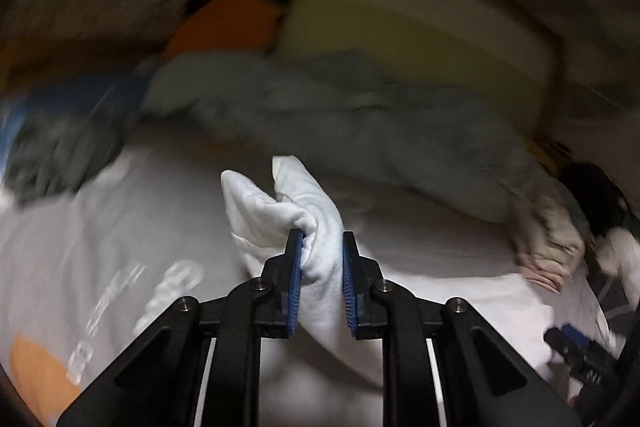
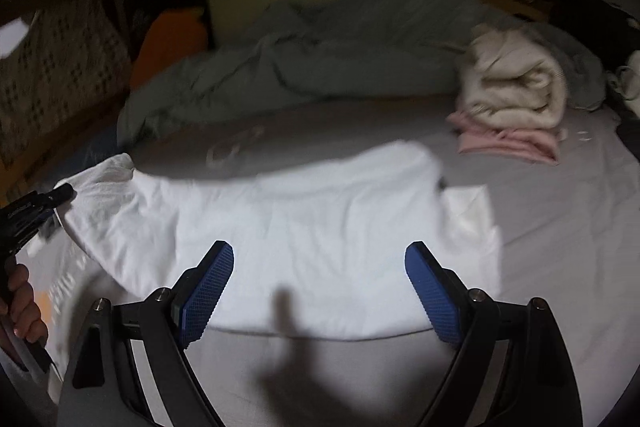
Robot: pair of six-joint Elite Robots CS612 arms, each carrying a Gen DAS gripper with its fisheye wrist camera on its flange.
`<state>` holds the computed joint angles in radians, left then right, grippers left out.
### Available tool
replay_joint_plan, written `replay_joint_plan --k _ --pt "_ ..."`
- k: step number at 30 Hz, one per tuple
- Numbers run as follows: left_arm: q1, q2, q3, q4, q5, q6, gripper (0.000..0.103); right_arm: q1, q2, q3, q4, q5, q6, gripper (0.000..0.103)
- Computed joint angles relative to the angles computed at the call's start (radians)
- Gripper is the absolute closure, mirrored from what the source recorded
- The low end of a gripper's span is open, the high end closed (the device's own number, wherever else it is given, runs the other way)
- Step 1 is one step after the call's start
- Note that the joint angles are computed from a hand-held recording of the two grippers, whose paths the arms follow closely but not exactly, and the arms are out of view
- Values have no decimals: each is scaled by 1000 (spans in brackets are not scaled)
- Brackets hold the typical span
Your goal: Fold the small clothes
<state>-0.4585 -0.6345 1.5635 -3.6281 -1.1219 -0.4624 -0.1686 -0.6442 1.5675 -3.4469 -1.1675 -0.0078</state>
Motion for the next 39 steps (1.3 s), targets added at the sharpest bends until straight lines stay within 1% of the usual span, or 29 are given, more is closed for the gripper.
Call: replay_joint_plan --k 2,3,5,8,9,11,13,14,15,17,18,21,24,25,28,30,31,33,34,35,37,38,39 --pt "-27 10 -31 -13 -20 106 87 -11 -10 13 -42 -2 22 14" --pt "-39 17 -45 -6 -36 145 87 -16 -15 20 -65 -12 35 14" --pt "-49 33 -67 28 -111 167 87 -26 -23 28 -87 -32 59 14" --pt "-60 67 -95 82 -217 161 87 -43 -31 29 -81 -32 95 14" --pt "-65 81 -106 97 -231 156 87 -48 -32 29 -77 -32 110 14" --pt "-82 96 -119 126 -204 154 87 -54 -34 26 -65 -27 126 14" --pt "-99 104 -126 116 -153 171 87 -57 -35 26 -61 -31 138 14" --pt "-102 104 -130 114 -137 169 87 -59 -35 25 -58 -26 140 14" --pt "-102 101 -131 118 -135 146 87 -60 -37 27 -51 -21 136 14" --pt "-87 88 -129 103 -176 83 87 -57 -39 26 -41 -39 130 14" --pt "-81 81 -126 83 -198 71 88 -56 -39 26 -43 -49 132 14" --pt "-76 63 -133 56 -233 83 88 -55 -47 31 -41 -92 154 14" --pt "-71 71 -181 79 -331 68 88 -70 -57 40 -59 -100 210 14" --pt "-74 77 -196 90 -349 75 88 -76 -59 42 -62 -98 223 14" --pt "-95 107 -244 135 -370 101 88 -98 -66 46 -63 -81 252 14" --pt "-108 131 -272 162 -383 103 88 -107 -70 42 -30 -70 243 14" --pt "-114 142 -280 169 -375 104 88 -112 -71 38 -2 -57 231 14" --pt "-127 161 -293 163 -347 135 88 -120 -68 34 25 -35 239 14" --pt "-131 165 -295 160 -340 148 88 -125 -64 30 37 -10 253 14" --pt "-132 166 -293 153 -350 148 88 -130 -61 26 50 16 261 14" --pt "-123 167 -290 128 -417 133 88 -138 -55 17 85 79 270 14" --pt "-122 164 -284 131 -429 140 88 -140 -52 14 92 107 273 14" --pt "-125 156 -275 146 -417 152 86 -140 -49 12 97 119 270 14"
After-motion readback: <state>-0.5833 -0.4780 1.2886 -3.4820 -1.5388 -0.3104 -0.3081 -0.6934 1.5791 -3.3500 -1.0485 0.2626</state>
